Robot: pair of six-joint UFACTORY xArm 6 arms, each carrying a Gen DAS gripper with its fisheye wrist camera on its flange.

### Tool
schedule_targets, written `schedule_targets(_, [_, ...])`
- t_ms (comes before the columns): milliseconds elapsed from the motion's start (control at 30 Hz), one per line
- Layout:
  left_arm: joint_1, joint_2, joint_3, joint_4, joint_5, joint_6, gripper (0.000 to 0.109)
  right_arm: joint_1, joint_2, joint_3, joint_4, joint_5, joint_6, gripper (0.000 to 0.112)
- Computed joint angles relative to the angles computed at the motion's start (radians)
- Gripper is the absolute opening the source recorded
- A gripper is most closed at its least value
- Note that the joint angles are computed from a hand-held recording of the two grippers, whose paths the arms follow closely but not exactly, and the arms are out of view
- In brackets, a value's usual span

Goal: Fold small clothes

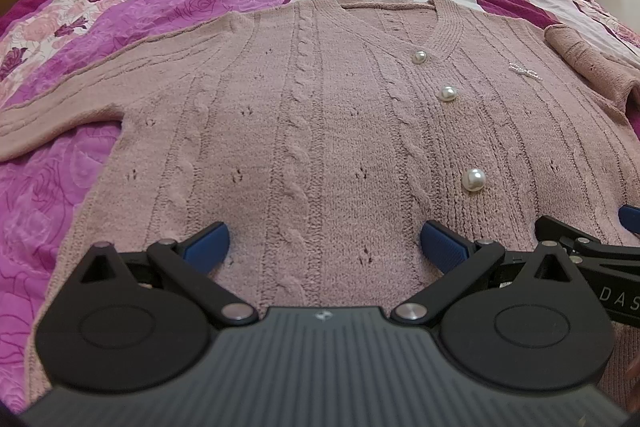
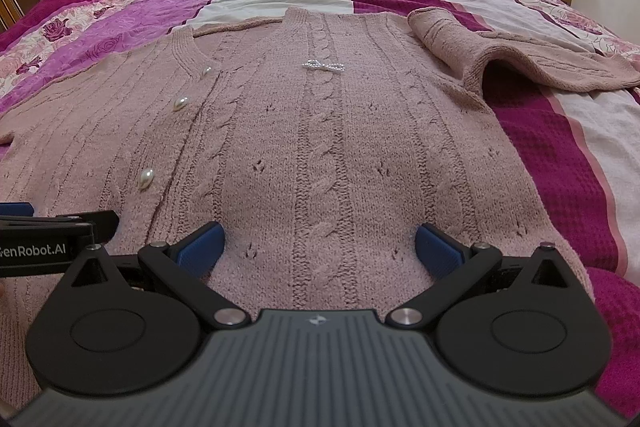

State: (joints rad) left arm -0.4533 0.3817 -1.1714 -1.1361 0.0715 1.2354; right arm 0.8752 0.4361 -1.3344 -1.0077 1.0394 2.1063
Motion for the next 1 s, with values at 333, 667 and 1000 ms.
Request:
schedule_targets(333, [-0.001, 0.000, -0.001, -0.009, -0.001, 0.009, 0.103, 0.000, 0.001, -0.001, 0.001, 0.001, -0.001, 0.103])
schedule_targets(667, [-0.001, 0.000, 0.000, -0.008, -0.002, 0.009, 0.103, 0.001, 0.002, -0.004, 0.002, 0.003, -0.003, 0.103])
schedule_targets(1000, [0.001, -0.001, 0.001, -0.012, -0.001, 0.016, 0.103, 0.001, 0.003, -0.006, 0.003, 0.004, -0.004, 0.103])
